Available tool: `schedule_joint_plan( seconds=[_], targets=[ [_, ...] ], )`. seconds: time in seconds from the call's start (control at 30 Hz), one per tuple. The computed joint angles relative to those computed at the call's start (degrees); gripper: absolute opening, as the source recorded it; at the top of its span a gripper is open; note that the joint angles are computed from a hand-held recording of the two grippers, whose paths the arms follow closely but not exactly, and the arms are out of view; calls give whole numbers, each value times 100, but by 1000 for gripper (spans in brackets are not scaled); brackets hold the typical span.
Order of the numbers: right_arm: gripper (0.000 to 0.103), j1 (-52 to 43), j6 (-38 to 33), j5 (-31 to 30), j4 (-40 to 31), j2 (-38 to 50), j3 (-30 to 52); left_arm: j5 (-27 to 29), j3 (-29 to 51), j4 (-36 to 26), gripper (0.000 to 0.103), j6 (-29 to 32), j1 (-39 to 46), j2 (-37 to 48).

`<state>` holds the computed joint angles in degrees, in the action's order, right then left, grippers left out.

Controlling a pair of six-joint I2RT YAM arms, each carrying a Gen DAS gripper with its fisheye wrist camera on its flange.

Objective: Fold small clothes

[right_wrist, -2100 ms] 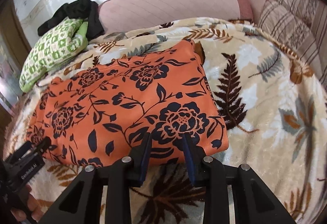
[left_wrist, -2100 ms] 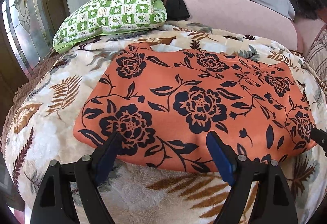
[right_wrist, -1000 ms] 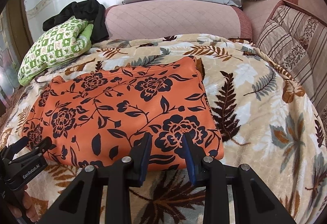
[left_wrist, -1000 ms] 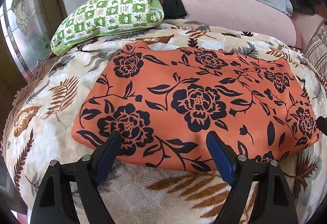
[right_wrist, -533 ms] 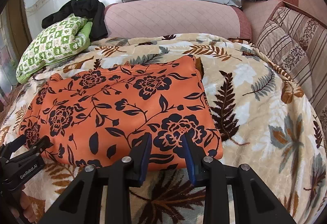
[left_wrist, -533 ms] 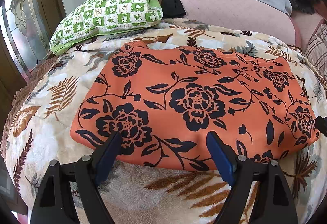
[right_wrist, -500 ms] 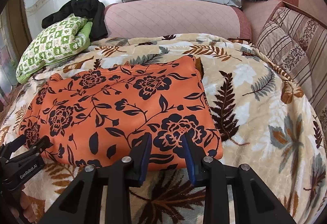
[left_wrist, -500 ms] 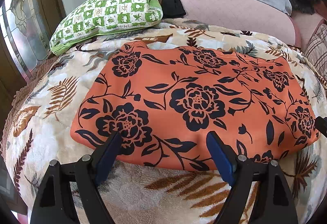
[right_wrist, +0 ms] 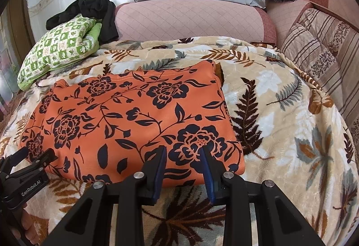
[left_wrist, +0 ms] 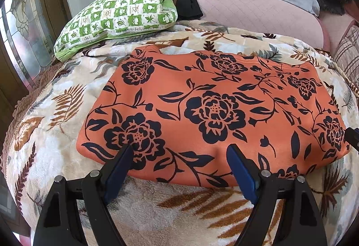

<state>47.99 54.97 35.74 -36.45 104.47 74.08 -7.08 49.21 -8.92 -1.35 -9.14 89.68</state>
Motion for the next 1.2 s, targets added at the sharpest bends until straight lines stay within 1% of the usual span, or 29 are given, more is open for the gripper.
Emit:
schedule_joint_plan(
  seconds=[0.27,1.2],
  targets=[
    [34,-9,16,-29,3,24,25,22,-1,-25,85,27,32,-30],
    [34,360,-47,35,-425,1109,1343,537,-108,-96,85,363,912,-292]
  ],
)
